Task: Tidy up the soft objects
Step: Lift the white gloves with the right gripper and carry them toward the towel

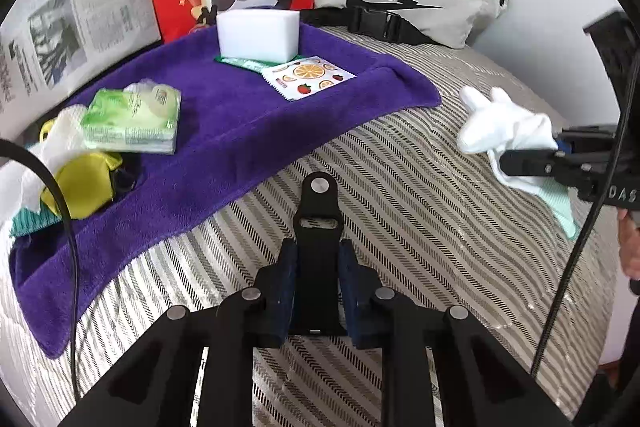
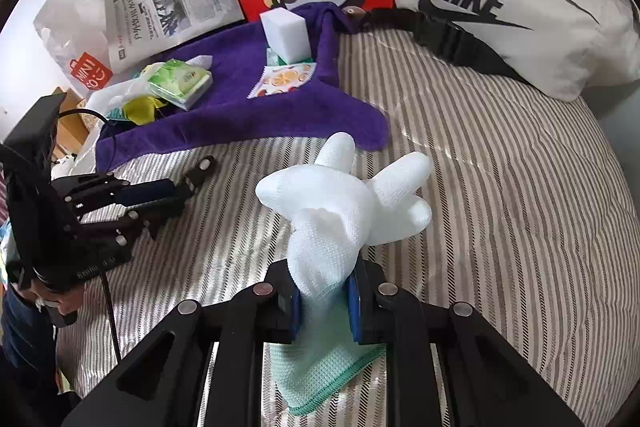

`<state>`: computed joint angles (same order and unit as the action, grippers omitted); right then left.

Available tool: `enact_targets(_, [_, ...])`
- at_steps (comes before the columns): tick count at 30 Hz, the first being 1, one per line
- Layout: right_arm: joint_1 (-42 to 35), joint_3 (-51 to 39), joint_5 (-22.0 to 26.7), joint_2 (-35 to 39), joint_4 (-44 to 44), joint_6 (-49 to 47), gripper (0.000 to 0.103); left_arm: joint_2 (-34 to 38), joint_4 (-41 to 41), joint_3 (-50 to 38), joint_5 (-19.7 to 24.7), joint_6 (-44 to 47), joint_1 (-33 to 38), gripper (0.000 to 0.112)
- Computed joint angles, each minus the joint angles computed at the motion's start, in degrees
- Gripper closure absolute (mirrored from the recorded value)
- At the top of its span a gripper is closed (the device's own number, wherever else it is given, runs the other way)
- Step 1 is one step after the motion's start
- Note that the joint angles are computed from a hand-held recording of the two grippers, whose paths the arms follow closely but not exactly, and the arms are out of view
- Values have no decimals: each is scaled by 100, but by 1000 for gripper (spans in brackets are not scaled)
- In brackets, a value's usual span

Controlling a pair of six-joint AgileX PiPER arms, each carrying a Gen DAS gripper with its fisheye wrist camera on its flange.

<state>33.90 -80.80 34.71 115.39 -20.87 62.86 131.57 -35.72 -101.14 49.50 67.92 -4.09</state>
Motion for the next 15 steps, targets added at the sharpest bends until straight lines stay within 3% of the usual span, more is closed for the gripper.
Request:
enact_targets(7, [-3,-84,-108,112,149,-191,85,-121,-117,284,-345,54,-50,92])
enact_targets(15, [-16,-213,-158,295,376,-386,85,-314,-791,835,-788,738,33,91])
